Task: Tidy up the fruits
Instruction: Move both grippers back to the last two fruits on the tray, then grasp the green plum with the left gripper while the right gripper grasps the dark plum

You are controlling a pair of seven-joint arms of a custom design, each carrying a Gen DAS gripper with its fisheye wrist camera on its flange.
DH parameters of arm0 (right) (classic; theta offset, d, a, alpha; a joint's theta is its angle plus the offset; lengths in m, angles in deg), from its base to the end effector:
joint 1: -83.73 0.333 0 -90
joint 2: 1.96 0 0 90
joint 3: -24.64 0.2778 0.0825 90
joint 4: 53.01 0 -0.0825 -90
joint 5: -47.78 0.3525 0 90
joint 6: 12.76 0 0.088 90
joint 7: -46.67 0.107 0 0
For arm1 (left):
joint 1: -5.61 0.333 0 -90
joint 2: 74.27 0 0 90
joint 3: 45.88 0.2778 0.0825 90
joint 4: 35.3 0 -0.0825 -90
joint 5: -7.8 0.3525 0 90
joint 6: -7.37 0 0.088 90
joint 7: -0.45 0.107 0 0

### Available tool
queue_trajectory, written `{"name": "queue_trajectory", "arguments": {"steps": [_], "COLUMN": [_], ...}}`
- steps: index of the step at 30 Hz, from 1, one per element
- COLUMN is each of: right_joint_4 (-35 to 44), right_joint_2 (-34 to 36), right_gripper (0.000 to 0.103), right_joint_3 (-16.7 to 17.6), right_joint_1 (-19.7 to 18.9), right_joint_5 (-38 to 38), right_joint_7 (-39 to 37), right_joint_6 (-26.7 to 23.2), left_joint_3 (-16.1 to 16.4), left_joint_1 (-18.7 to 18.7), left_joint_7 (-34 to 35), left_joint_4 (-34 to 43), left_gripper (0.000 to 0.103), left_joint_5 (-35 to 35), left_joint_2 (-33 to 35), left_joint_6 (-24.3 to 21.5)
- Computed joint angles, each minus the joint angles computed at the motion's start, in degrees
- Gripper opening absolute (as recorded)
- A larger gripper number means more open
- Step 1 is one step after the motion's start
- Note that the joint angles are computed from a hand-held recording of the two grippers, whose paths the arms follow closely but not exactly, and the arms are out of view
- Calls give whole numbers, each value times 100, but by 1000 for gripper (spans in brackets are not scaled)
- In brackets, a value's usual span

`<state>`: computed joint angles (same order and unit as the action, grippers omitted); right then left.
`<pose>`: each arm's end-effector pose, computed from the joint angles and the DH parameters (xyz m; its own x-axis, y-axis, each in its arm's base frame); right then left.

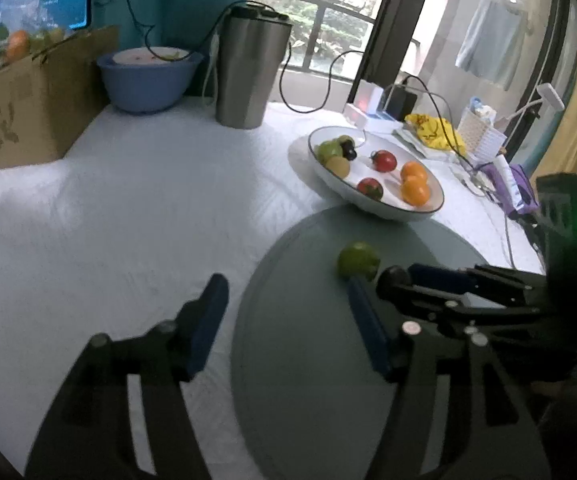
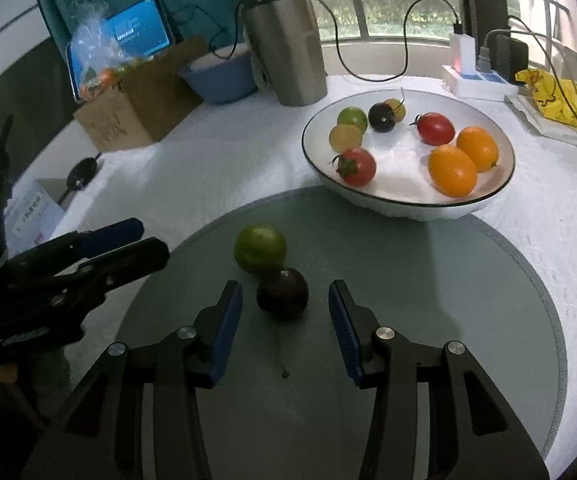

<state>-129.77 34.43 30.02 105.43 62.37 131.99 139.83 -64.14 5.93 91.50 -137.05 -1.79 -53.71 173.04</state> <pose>0.6551 0.3066 0.4184 0.3937 -0.8885 -0.2356 -0.7660 -0.1754 -0.6185 0.6304 -0.1686 0.4365 -0.2102 -0.9483 0.2377 -0.7427 -0.0032 -0.6696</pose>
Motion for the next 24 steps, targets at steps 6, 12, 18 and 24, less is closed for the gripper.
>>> {"name": "queue_trajectory", "arguments": {"steps": [6, 12, 18, 24], "right_joint_4": [337, 6, -334, -466], "right_joint_2": [184, -57, -298, -415], "right_gripper": [31, 31, 31, 31], "right_joint_3": [-101, -151, -220, -252], "right_joint_1": [115, 59, -55, -215], "right_joint_5": [-247, -269, -271, -246], "right_joint_7": [28, 47, 128, 144], "right_joint_6": [-222, -24, 195, 342], "left_joint_3": [-246, -270, -61, 133], "left_joint_1": [140, -38, -424, -686], "left_joint_7": [383, 567, 415, 209], "left_joint_4": [276, 824, 1464, 2127], "left_gripper": [64, 64, 64, 43], "left_joint_5": [-210, -122, 329, 697], "left_joint_2": [238, 605, 1018, 1422], "left_joint_6": [-103, -292, -560, -1096]}}
